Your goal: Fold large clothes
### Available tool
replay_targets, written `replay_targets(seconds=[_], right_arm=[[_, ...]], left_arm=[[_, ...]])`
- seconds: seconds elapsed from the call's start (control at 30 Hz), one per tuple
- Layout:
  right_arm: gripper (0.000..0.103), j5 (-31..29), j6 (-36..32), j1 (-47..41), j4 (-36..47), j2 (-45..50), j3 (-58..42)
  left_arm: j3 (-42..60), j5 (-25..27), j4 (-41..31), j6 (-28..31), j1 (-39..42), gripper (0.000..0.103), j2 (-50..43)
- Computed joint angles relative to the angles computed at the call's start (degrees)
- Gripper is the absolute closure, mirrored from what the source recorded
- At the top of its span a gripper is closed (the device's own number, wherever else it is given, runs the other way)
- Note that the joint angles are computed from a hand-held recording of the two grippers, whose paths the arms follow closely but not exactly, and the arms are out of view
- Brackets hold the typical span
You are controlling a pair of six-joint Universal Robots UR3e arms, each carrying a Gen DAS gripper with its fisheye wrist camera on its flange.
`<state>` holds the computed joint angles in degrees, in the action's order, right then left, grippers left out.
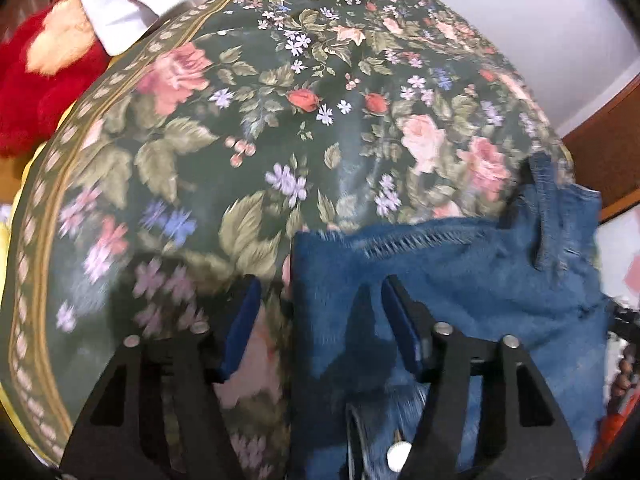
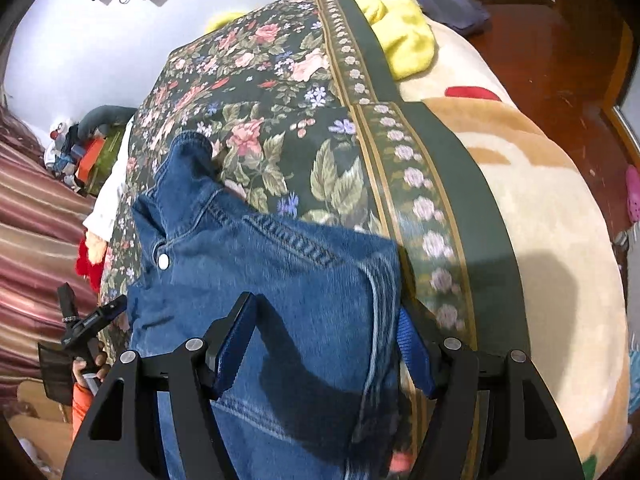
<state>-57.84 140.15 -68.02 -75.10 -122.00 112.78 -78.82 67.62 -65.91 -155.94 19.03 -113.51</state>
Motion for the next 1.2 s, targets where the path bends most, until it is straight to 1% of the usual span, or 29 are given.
replay_targets(seconds=[0.03, 0.07, 0.13, 0.17, 0.2, 0.27, 0.3, 0.37, 0.5, 0.53, 0.6, 0.63, 0.7, 0.77, 0.87, 0.9, 0.97, 1.0, 1.03, 1.13, 1.17, 1.2], right_arm=[[0.037, 0.58, 0.96, 0.28, -1.3, -0.55, 0.95], [0.037, 0.68, 1.65, 0.8, -2.37, -0.79, 1.48], [0.04, 0.34, 2.0, 2.1, -4.44, -2.37, 2.73], [0.05, -0.11, 1.73, 3.07, -4.78, -2.82, 3.01], [0.065, -0.53, 1.55, 3.93, -5.07, -2.63, 3.11], [0.077, -1.34, 2.94, 6.58, -6.64, -3.42, 3.93], [0.081, -2.36, 4.95, 9.04, -9.3, -3.46, 4.08], [0.086, -3.12, 7.22, 11.9, -12.79, -3.53, 3.94], [0.09, -3.36, 12.68, 18.48, -19.98, 0.63, 0.75], [0.09, -3.82, 15.1, 21.46, -23.71, 2.85, -0.66], [0.091, -4.35, 18.65, 25.32, -28.12, 6.48, -2.91], [0.091, -5.11, 21.53, 28.84, -31.63, 10.46, -5.38], [0.091, -6.83, 24.77, 33.47, -36.33, 15.29, -8.09], [0.091, -9.77, 28.24, 39.05, -41.05, 21.85, -11.87], [0.09, -14.1, 32.01, 44.26, -46.03, 30.49, -16.28], [0.09, -16.16, 32.76, 45.68, -47.89, 32.15, -16.61], [0.09, -22.2, 32.94, 48.58, -52.12, 35.45, -16.9], [0.09, -23.77, 32.76, 49.06, -53.62, 36.25, -16.57], [0.09, -24.24, 31.97, 48.93, -54.24, 36.87, -16.29], [0.09, -21.29, 28.69, 46.33, -53.34, 36.49, -14.95], [0.087, -21.36, 28.32, 46.06, -53.21, 36.37, -14.82], [0.082, -22.73, 28.19, 46.01, -53.14, 36.12, -14.7]], left_arm=[[0.13, 0.85, 1.27, -1.01, -0.91, 0.051, -0.87], [-0.02, 1.72, 2.89, -2.03, -1.95, 0.059, -1.56], [-0.07, 4.2, 4.84, -3.64, -4.28, 0.068, -2.24], [-0.53, 5.21, 5.96, -4.19, -4.97, 0.075, -2.26], [-0.4, 5.44, 5.73, -4.55, -5.36, 0.08, -2.26], [-0.05, 3.99, 4.05, -6.61, -5.0, 0.084, -1.69], [0.26, 2.66, 3.13, -7.32, -4.42, 0.085, -1.05], [0.1, 2.41, 3.34, -7.82, -4.18, 0.086, 0.48], [0.09, 5.75, 7.02, -7.59, -5.3, 0.086, 4.5], [-0.46, 5.93, 7.82, -7.56, -5.05, 0.086, 5.68], [0.28, 3.95, 7.71, -7.47, -2.83, 0.086, 7.65], [0.91, 3.35, 7.08, -7.25, -1.84, 0.086, 8.1], [2.61, 3.33, 6.42, -7.08, -0.5, 0.086, 8.22], [4.27, 5.64, 7.18, -7.52, -0.53, 0.086, 6.62], [6.16, 9.91, 8.61, -7.49, -0.93, 0.086, 2.79], [5.36, 10.5, 9.1, -7.44, -0.57, 0.086, 2.5], [5.66, 12.17, 9.53, -7.1, -0.28, 0.086, 0.26], [5.98, 13.22, 10.04, -6.69, -0.35, 0.086, -1.12], [5.55, 13.52, 10.43, -6.22, -0.28, 0.086, -1.36], [4.24, 14.22, 12.32, -4.47, -0.16, 0.083, -2.27], [3.52, 14.48, 13.34, -3.99, -0.27, 0.081, -2.24], [2.46, 14.73, 14.57, -3.51, -0.39, 0.08, -1.9]])
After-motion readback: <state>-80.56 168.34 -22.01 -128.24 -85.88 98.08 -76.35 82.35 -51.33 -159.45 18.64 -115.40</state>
